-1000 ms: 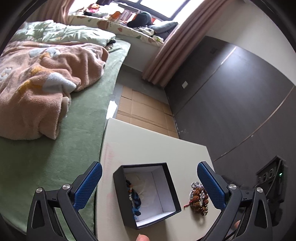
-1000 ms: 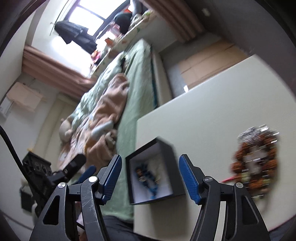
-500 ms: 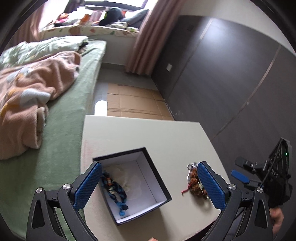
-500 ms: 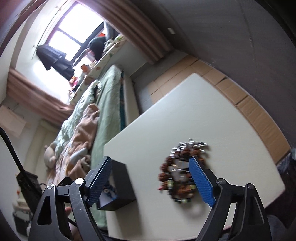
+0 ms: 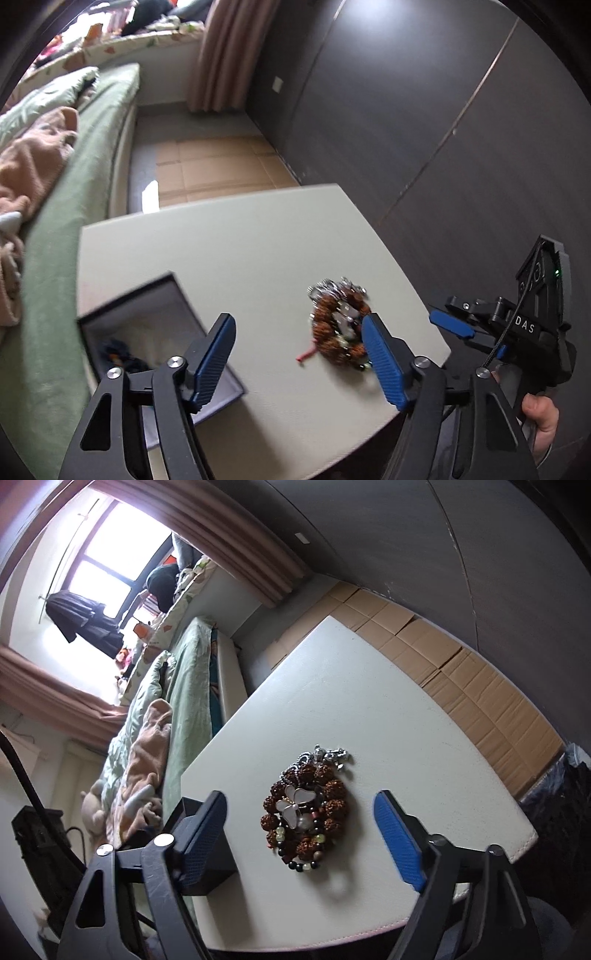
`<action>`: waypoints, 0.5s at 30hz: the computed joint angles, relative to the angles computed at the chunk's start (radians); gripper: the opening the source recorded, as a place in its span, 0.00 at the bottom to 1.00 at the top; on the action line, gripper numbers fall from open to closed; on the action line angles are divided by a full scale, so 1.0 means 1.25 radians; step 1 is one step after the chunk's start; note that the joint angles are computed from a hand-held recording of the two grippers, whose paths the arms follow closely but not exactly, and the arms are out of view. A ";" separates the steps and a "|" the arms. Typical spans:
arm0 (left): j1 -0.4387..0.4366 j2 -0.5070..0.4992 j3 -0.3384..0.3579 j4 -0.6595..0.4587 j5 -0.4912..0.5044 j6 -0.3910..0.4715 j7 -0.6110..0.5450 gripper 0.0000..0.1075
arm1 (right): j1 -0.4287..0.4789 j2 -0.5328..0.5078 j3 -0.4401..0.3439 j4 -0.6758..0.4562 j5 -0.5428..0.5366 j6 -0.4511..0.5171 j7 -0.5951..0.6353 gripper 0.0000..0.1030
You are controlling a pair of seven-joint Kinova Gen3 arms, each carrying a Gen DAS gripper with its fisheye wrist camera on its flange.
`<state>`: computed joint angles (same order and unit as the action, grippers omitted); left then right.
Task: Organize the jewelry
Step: 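Move the left tool to the pile and grasp the black-bead bracelet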
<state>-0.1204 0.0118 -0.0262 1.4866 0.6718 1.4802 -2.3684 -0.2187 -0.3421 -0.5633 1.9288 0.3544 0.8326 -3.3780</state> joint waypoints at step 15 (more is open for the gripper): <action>0.122 -0.008 0.066 0.079 -0.131 -0.073 0.186 0.52 | 0.053 -0.095 0.059 0.107 -0.147 -0.107 0.028 0.66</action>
